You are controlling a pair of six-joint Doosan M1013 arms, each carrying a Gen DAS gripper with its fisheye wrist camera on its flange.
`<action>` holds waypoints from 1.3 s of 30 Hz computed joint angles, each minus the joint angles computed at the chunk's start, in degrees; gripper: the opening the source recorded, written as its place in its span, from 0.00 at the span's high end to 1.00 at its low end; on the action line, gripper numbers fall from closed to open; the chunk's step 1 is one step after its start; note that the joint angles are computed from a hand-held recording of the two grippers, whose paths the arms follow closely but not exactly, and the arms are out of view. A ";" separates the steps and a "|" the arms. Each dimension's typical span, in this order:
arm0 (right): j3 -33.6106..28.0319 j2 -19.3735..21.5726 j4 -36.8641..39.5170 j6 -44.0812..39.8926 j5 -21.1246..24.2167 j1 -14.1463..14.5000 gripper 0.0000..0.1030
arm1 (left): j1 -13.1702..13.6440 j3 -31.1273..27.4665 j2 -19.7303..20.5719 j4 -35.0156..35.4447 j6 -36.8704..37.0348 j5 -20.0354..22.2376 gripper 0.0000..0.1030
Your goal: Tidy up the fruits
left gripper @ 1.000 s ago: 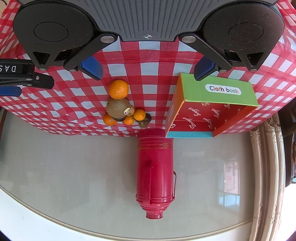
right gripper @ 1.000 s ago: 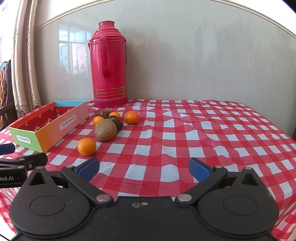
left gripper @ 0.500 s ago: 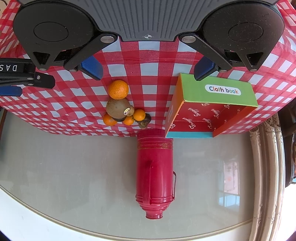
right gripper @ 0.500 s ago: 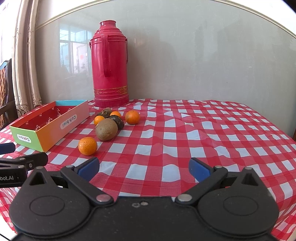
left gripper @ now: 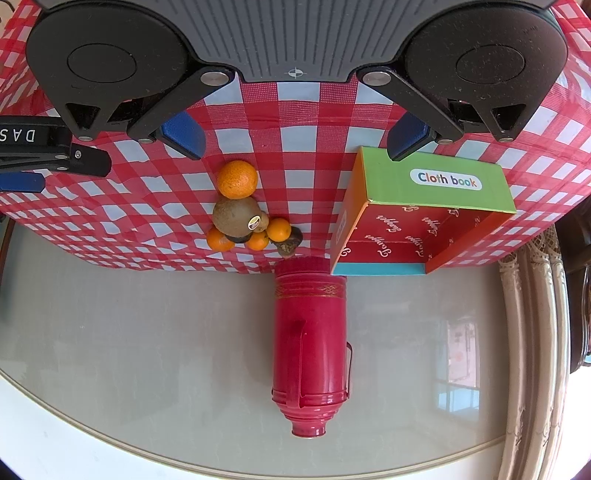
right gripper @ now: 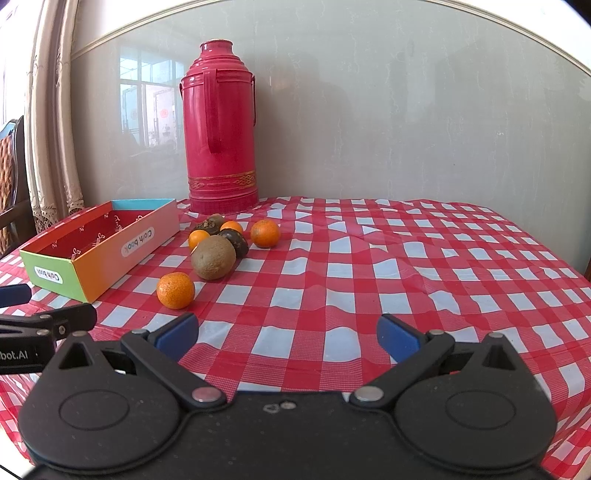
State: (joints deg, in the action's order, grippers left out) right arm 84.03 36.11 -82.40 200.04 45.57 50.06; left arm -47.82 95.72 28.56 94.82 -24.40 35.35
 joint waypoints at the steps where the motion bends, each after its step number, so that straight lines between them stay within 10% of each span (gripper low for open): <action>1: -0.16 0.07 0.09 -0.05 0.13 0.09 0.05 | -0.03 -0.04 0.02 -0.10 0.14 0.05 0.00; 39: 0.11 0.00 -1.21 2.98 0.86 -0.01 0.05 | 0.68 -0.79 0.18 -2.81 -0.99 -1.95 0.00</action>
